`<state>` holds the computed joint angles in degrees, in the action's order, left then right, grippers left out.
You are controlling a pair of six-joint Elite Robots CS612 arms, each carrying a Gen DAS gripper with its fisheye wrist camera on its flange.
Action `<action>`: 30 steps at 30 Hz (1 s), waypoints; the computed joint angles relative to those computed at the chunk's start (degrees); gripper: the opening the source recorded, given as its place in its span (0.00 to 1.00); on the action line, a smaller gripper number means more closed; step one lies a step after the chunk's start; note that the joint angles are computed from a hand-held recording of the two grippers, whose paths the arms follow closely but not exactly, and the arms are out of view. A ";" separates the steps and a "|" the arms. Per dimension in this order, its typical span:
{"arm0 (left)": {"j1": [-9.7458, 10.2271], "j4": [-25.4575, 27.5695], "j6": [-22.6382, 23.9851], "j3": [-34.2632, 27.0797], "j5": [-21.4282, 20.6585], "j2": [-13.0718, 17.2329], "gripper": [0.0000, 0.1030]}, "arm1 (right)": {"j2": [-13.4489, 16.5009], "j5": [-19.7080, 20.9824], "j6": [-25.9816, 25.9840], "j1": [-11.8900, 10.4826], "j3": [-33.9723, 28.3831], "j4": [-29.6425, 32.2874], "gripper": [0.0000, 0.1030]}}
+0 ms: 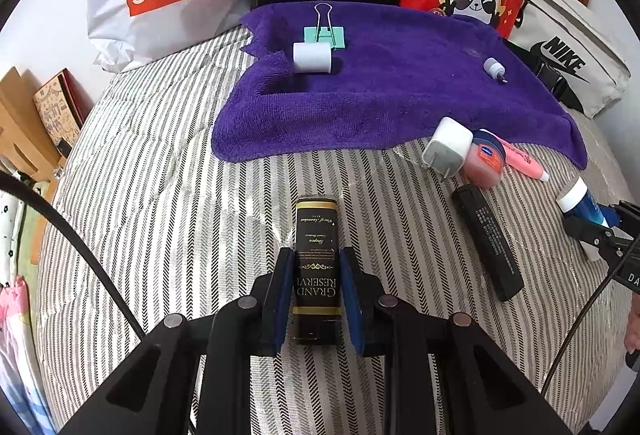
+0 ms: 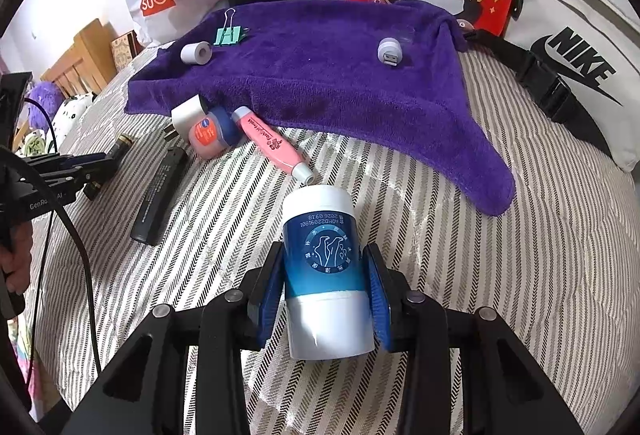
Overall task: Organize rigid objects
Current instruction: 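Carry the black tube with the left gripper while the right gripper carries the bottle over the towel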
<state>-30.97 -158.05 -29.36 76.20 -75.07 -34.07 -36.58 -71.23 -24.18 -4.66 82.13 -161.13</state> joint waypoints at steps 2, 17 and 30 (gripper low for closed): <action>0.23 -0.71 -0.31 0.43 -1.74 -0.26 0.22 | -0.19 0.59 1.45 -0.24 0.04 -0.41 0.38; 0.11 -3.30 1.40 0.42 -1.58 -1.46 0.22 | -0.69 2.05 2.52 -0.65 -1.88 -2.26 0.38; 0.32 -2.73 2.93 -2.86 -1.89 -0.80 0.22 | -0.14 2.80 3.28 -0.59 -4.30 -2.07 0.38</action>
<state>-30.65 -160.77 -26.43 73.34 -76.96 -34.87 -36.71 -68.43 -20.90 -5.25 77.83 -163.21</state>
